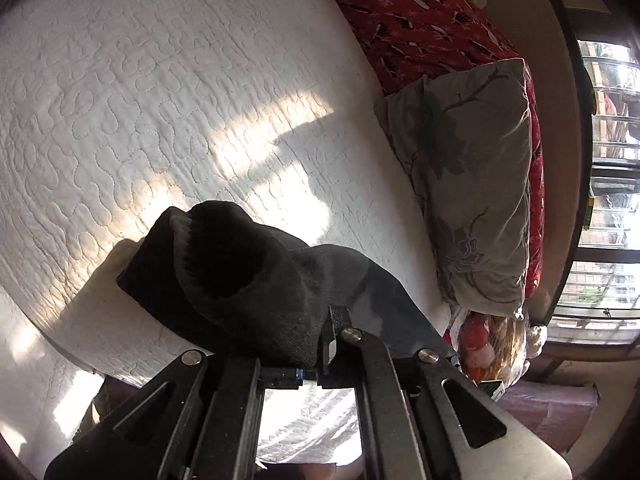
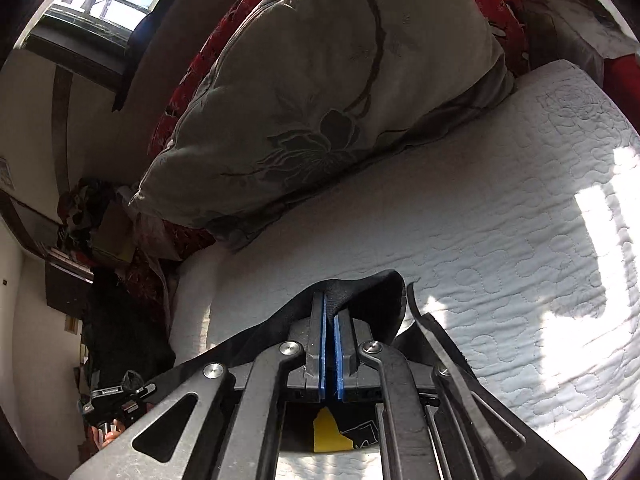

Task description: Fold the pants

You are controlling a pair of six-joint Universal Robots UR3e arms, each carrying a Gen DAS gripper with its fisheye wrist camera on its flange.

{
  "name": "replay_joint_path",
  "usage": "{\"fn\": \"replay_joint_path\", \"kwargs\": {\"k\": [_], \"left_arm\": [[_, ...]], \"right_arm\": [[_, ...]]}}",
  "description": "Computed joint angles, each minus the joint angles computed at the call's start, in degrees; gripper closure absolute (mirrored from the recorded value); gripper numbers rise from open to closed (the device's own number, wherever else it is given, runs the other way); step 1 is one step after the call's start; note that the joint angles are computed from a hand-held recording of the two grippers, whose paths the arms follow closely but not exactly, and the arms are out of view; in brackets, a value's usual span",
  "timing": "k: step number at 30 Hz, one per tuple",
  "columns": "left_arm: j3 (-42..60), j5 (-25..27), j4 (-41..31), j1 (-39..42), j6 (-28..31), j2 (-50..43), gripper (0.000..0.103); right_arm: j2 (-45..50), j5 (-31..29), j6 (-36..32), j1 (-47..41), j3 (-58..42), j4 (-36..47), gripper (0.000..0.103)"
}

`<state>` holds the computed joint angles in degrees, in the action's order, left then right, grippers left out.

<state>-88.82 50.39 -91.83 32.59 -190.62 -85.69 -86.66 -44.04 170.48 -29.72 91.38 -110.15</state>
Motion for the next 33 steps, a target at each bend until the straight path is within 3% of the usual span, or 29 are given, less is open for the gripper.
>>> {"fn": "replay_joint_path", "kwargs": {"k": [3,6,9,11,14,16,18,20,23,27,29,33], "left_arm": [[-9.46,2.74,0.72,1.91,3.11,3.01,0.102],[-18.44,2.83,-0.43,5.68,6.7,6.24,0.102],[-23.08,3.01,-2.2,8.51,9.78,9.83,0.102],[-24.04,4.45,-1.74,8.91,10.17,10.75,0.102],[-24.87,5.13,-1.48,9.07,10.01,9.73,0.102],[-24.94,5.2,-1.35,8.75,10.07,9.9,0.101],[-24.6,5.6,-0.93,8.05,9.57,9.95,0.101],[-24.26,5.87,-0.58,7.51,9.14,9.51,0.101],[-24.08,5.32,1.44,5.97,6.53,8.29,0.101],[-24.33,5.34,1.22,5.97,7.52,9.05,0.101],[-22.87,6.68,-1.32,6.31,9.92,10.68,0.1],[-19.5,9.46,-7.56,10.05,16.63,18.61,0.095]], "right_arm": [[-2.24,-2.65,-6.61,-2.1,7.75,2.02,0.1],[-2.93,-4.18,-8.7,-4.07,12.92,1.52,0.1],[-6.79,-3.09,-13.75,-7.31,18.39,3.94,0.1],[-7.56,-6.21,-16.46,-7.92,19.06,4.94,0.1],[-8.79,-13.53,-13.23,-5.11,19.56,1.01,0.09],[-12.29,-10.27,-13.54,-9.66,22.91,2.23,0.089],[-13.75,-5.17,-14.56,-13.82,24.1,6.51,0.08],[-14.03,-4.86,-13.07,-14.14,24.79,5.03,0.068],[-11.88,-4.69,-9.6,-11.67,24.65,-0.18,0.068],[-6.28,-3.9,-3.61,-6.74,22.92,-8.42,0.068],[-4.33,-6.67,-1.27,-3.78,21.51,-11.15,0.068],[-2.6,-6.36,-0.67,-2.31,19.66,-10.77,0.068]]}}
